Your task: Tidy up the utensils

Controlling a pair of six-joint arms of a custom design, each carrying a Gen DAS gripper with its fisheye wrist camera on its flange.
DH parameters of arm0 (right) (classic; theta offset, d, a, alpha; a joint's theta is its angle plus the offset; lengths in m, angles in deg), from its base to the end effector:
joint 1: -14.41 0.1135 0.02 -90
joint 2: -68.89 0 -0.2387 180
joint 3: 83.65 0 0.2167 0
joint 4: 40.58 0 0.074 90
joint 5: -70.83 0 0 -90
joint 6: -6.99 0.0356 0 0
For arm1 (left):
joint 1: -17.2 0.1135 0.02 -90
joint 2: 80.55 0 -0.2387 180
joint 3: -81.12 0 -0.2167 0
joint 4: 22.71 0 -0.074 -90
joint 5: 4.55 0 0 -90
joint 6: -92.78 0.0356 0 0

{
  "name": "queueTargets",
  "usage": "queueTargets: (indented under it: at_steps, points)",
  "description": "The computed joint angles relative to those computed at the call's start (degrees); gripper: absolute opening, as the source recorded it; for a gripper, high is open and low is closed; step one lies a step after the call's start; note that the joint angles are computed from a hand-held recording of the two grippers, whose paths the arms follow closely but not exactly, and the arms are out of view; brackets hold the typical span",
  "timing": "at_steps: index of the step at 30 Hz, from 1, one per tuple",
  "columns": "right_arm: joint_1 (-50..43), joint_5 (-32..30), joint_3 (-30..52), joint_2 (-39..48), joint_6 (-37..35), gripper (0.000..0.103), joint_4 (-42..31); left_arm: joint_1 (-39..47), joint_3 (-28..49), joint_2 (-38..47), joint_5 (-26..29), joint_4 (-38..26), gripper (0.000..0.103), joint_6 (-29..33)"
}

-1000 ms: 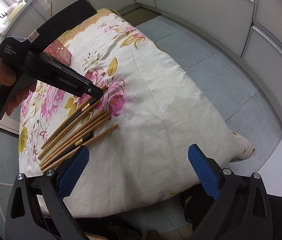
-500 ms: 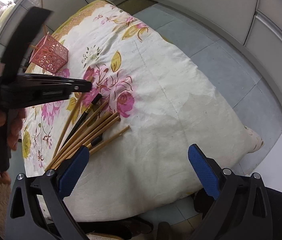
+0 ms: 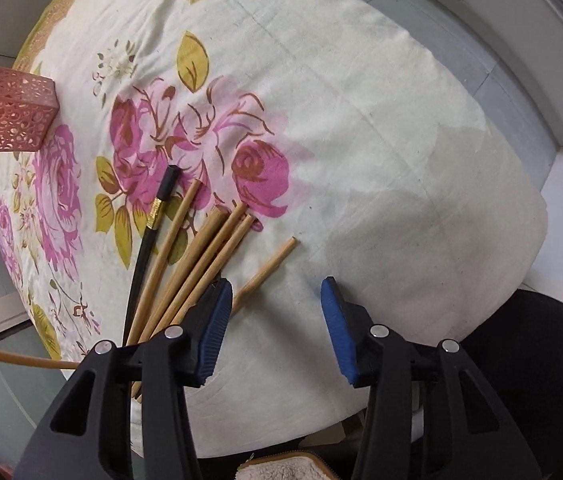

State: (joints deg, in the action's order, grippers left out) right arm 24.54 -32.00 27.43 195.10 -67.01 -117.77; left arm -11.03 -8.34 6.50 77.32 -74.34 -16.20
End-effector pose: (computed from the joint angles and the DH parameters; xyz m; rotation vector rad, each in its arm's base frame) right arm 0.3587 0.0721 0.1409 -0.1623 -3.0309 -0.3185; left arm 0.2640 -0.1360 0.2837 0.1290 2.4072 -0.2121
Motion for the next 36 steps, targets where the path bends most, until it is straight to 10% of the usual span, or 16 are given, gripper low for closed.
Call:
queueTargets:
  at_steps: [6, 10, 24, 36]
  points:
    - [7.43, 11.05, 0.12, 0.36, 7.4, 0.046, 0.92, 1.01, -3.06, -5.08, 0.08, 1.3, 0.009, -0.57]
    - [12.22, 15.11, -6.71, -4.08, 5.97, 0.016, 7.68, 0.66, -4.88, -7.71, -0.68, 1.78, 0.009, -1.05]
    - [4.16, 5.17, -10.73, -10.85, -10.51, 0.005, 16.67, 4.76, -5.16, 0.78, 2.53, 3.24, 0.009, -4.21]
    - [-5.68, -5.19, 3.86, -0.7, -16.23, 0.006, 9.25, 9.46, 45.09, 51.0, 1.1, -17.14, 0.026, -4.47]
